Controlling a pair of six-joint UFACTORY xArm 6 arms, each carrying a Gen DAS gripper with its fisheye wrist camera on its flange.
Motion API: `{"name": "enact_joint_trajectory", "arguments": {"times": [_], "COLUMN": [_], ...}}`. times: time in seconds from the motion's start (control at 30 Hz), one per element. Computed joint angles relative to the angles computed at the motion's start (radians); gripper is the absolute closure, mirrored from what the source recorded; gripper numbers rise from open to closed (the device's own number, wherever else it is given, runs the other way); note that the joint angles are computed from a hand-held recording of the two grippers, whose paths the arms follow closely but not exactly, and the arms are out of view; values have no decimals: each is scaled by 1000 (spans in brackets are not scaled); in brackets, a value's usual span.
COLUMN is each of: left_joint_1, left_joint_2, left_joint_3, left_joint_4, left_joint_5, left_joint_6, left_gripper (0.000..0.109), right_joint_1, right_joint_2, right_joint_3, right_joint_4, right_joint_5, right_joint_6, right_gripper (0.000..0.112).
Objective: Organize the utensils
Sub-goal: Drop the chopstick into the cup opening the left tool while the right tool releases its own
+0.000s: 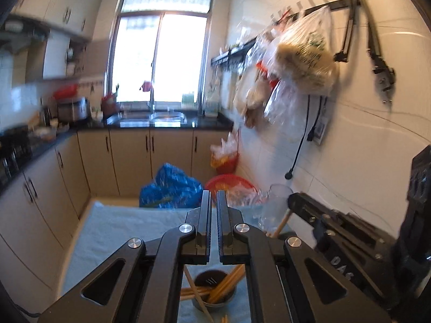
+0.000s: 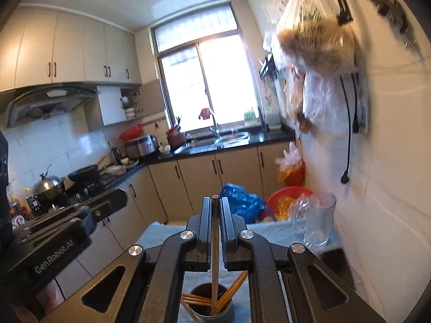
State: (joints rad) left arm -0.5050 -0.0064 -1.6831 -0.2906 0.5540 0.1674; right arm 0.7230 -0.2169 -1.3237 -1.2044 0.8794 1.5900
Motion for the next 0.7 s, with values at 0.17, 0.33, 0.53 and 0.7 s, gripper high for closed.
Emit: {"name": "enact_joint_trajectory", "arguments": {"times": [0.17,0.33,0.53,0.7], "left_joint_1": [24,47,82,111], "left_joint_2": [-14,-96,-224,-363], "left_joint_3": [32,136,276,435], "left_joint_4": [-73,-147,-240,-265], "left_joint_5": [41,36,30,-1], "left_joint_6": [42,108,165,214], "left_gripper": [105,103,82,75], "right_joint_1": [-68,-123,-110,-57], "right_joint_2": [56,79,45,-1], "right_joint_3": [7,45,80,98], "right_joint_4": [99,201,182,157], "right_joint_5": [-75,-150,-119,-64], "right_joint_6": [-48,-77,-62,-60], "right_gripper": [106,104,83,80]}}
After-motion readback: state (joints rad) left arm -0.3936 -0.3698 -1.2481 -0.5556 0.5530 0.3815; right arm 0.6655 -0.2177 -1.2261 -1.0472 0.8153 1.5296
